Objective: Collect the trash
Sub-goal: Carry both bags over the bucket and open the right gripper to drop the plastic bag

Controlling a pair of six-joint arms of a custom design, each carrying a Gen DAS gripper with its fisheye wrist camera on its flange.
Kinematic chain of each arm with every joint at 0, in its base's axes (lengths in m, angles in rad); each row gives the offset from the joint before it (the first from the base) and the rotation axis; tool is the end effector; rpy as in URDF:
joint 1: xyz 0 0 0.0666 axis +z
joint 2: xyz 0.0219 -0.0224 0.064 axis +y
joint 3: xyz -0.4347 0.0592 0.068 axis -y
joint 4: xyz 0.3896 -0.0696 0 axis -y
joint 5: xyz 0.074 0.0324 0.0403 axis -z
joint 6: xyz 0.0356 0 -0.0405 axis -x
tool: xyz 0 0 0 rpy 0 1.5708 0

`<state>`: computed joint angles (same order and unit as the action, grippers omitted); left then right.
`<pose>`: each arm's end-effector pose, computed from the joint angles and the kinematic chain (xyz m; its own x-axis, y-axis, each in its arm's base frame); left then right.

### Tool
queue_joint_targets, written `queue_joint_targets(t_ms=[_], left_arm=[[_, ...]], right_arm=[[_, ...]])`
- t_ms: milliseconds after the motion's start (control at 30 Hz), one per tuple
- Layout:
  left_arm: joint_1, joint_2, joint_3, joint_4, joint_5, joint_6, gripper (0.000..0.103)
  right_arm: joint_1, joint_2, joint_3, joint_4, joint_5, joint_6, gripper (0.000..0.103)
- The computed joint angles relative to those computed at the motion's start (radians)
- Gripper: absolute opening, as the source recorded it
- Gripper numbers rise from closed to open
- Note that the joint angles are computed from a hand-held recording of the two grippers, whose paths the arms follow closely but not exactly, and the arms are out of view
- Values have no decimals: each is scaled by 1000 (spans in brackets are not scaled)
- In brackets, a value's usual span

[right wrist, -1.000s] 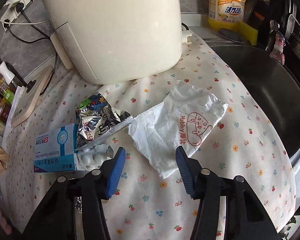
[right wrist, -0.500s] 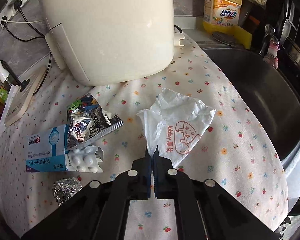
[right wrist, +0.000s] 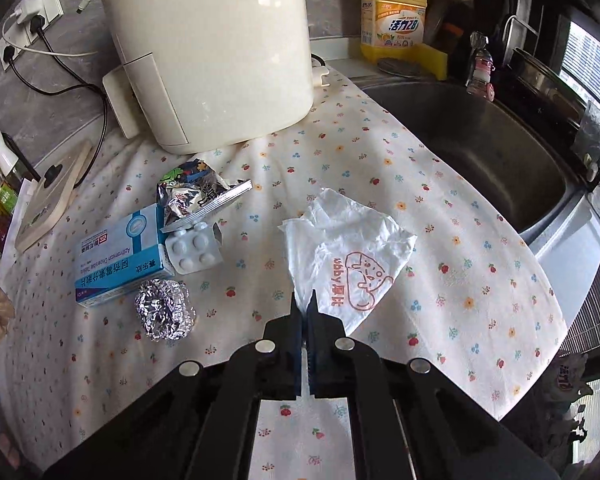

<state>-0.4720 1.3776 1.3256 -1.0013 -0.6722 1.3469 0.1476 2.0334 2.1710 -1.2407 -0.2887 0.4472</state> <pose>0.4058 -0.1827 0.4614 -0.2512 -0.7283 -0.6375 -0.7366 0.5711 -0.3622 0.7021 0.1142 0.4461 -0.6802 -0.5202 -0.5164 -0.6234 0.7812 0.0342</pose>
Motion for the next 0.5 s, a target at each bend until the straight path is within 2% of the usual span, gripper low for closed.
queue_joint_targets(t_ms=[300, 500], left_arm=[[-17, 61, 52, 89, 22, -65, 15], [-49, 180, 199, 112, 51, -182, 15]], right_arm=[[-62, -32, -20, 15, -29, 9, 3], [-166, -50, -17, 24, -90, 26, 3]])
